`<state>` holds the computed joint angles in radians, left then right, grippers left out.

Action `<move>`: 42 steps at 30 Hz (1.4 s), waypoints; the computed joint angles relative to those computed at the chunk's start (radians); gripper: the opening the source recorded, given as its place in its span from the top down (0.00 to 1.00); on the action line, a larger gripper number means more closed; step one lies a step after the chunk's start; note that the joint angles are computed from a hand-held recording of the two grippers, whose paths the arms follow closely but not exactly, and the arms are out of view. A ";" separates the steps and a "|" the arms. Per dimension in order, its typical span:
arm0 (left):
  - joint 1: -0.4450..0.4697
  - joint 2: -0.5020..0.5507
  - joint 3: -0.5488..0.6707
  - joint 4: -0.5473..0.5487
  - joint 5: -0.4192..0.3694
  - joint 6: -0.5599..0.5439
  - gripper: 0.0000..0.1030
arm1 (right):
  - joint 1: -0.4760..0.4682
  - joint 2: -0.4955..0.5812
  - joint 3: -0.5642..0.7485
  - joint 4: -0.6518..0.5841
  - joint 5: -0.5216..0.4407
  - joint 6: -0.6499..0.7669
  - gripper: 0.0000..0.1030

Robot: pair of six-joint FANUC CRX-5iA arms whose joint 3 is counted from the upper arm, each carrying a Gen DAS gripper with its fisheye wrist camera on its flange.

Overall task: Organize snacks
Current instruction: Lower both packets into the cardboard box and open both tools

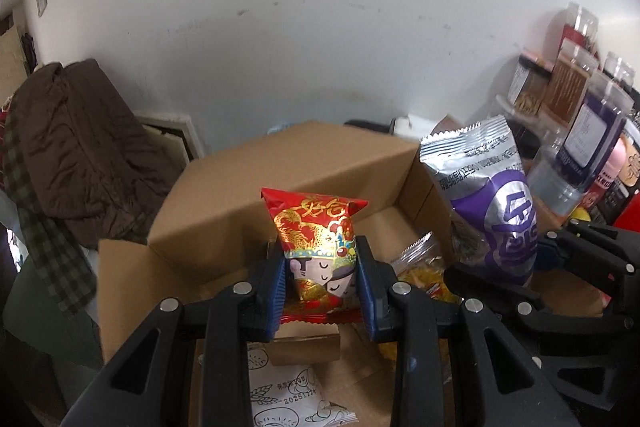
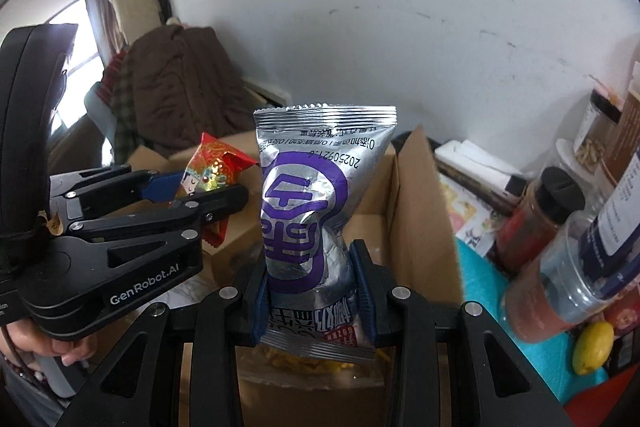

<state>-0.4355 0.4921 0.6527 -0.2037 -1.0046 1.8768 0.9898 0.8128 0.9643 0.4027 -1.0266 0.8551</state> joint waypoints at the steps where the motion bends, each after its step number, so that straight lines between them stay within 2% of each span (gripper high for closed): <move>1: 0.006 0.008 0.006 0.018 -0.011 -0.008 0.70 | 0.000 0.009 0.015 -0.008 -0.011 0.008 0.66; 5: 0.022 0.020 0.015 0.053 -0.038 -0.011 0.70 | -0.007 0.040 0.077 -0.055 -0.051 0.026 0.65; 11: 0.027 0.042 0.045 0.063 -0.081 -0.021 0.70 | -0.012 0.057 0.109 -0.066 -0.081 0.028 0.65; 15: 0.024 0.067 0.085 0.061 -0.124 -0.029 0.69 | -0.012 0.091 0.175 -0.070 -0.127 0.035 0.65; 18: 0.020 0.082 0.114 0.049 -0.156 -0.022 0.63 | -0.013 0.097 0.184 -0.068 -0.137 0.038 0.63; 20: 0.016 0.083 0.119 0.034 -0.162 -0.015 0.54 | -0.012 0.096 0.183 -0.064 -0.141 0.035 0.62; 23: 0.006 0.071 0.116 -0.002 -0.163 0.006 0.48 | -0.007 0.092 0.179 -0.044 -0.150 0.025 0.61; 31: -0.008 0.013 0.075 -0.033 -0.127 0.034 0.48 | 0.009 0.033 0.077 0.018 -0.109 -0.020 0.42; 38: -0.026 -0.046 0.026 -0.049 -0.090 0.064 0.48 | 0.030 0.005 0.054 0.074 -0.125 -0.027 0.42; 42: -0.044 -0.078 0.013 -0.076 -0.087 0.081 0.48 | 0.045 -0.041 -0.009 0.121 -0.101 -0.056 0.41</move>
